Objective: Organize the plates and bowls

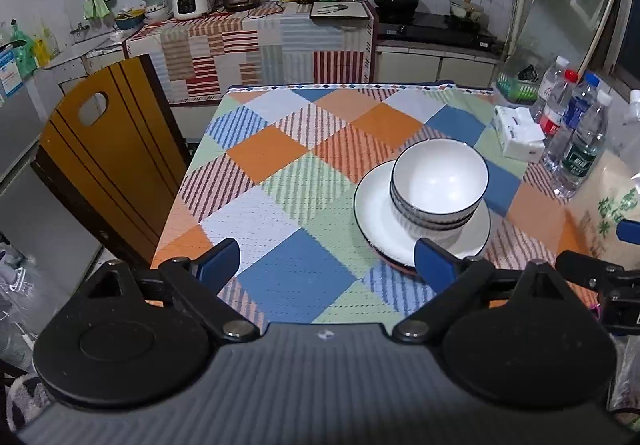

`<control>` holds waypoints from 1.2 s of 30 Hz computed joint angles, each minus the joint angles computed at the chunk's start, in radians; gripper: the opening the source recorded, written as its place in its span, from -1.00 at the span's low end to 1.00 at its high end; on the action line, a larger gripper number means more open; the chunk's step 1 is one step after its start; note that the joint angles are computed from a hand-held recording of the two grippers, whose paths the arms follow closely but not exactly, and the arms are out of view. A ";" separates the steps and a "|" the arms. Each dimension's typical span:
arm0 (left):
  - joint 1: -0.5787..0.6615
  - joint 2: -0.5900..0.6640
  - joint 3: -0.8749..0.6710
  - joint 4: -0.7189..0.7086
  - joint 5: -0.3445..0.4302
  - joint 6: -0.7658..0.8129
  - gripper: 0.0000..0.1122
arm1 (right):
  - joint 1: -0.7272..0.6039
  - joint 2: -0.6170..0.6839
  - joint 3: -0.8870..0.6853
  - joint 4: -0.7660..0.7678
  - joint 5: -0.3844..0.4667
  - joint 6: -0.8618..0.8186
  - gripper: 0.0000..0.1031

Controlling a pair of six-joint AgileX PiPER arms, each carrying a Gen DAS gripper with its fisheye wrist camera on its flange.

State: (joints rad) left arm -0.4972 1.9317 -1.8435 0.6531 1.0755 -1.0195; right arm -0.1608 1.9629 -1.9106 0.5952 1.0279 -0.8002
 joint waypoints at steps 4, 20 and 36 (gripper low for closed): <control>0.003 -0.015 0.035 -0.014 -0.015 -0.014 0.73 | -0.001 -0.027 0.054 0.000 -0.028 0.011 0.97; -0.011 0.001 0.095 0.022 -0.042 -0.046 0.74 | 0.011 -0.097 0.185 -0.011 -0.126 -0.013 0.97; -0.047 -0.020 0.144 0.097 -0.092 -0.082 0.75 | 0.022 -0.146 0.283 0.007 -0.223 -0.062 0.97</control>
State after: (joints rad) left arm -0.5442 1.9117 -1.6998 0.7499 0.9833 -1.1017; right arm -0.1386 1.8174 -1.6281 0.6017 0.8046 -0.8622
